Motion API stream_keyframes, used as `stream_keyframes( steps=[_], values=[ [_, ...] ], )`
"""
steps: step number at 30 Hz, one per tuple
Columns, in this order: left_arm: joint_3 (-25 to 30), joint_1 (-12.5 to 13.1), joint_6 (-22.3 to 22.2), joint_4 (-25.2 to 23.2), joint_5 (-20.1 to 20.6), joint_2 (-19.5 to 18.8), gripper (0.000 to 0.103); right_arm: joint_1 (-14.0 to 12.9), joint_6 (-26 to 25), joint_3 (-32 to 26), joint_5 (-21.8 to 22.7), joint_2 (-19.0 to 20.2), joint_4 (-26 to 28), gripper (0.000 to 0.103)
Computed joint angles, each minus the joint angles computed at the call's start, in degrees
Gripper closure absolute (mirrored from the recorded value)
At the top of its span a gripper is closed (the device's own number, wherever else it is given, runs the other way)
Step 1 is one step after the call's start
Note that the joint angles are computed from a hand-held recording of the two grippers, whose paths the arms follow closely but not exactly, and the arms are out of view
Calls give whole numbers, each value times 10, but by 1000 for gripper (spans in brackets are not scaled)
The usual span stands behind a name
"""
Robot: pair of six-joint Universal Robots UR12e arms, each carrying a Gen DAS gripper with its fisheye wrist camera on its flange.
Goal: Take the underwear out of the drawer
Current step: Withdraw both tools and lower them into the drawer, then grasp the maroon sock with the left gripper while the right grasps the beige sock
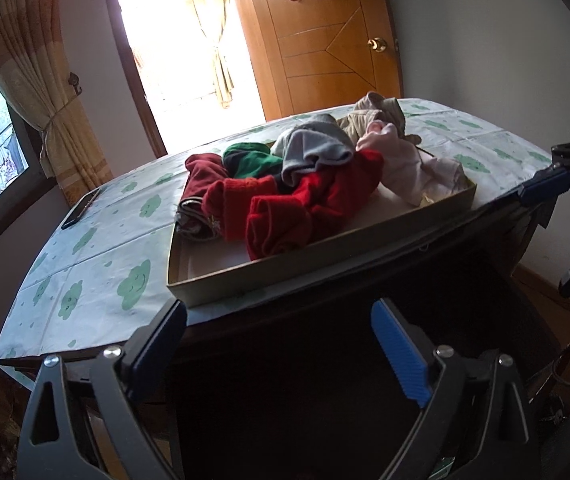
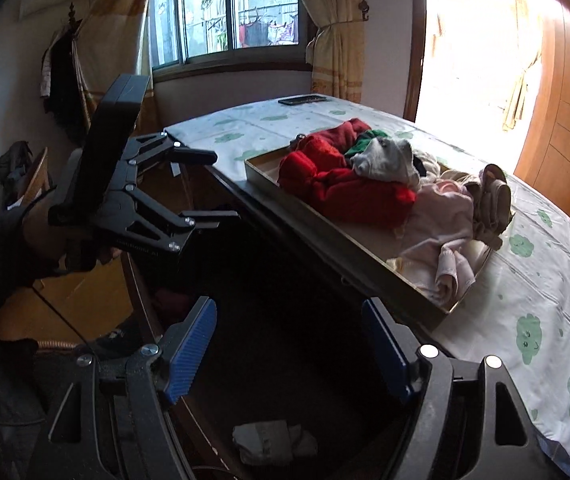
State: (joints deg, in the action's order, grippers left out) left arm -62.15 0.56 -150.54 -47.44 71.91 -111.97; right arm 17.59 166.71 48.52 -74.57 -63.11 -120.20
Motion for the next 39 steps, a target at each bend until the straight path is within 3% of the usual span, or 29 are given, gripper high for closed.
stream_keyframes(
  steps=[8, 20, 27, 31, 39],
  values=[
    [-25, 6, 40, -41, 16, 17, 8, 7, -62, 5, -27, -1, 123, 26],
    [15, -5, 135, -206, 110, -4, 8, 4, -84, -64, -26, 55, 284, 26],
    [65, -1, 126, -326, 127, -33, 8, 2, -91, -82, -38, 70, 313, 26],
    [110, 2, 118, -421, 128, -57, 8, 3, -100, -102, -45, 82, 342, 34],
    [174, -3, 117, -518, 148, -93, 8, 11, -132, -161, -67, 117, 414, 39]
  ],
)
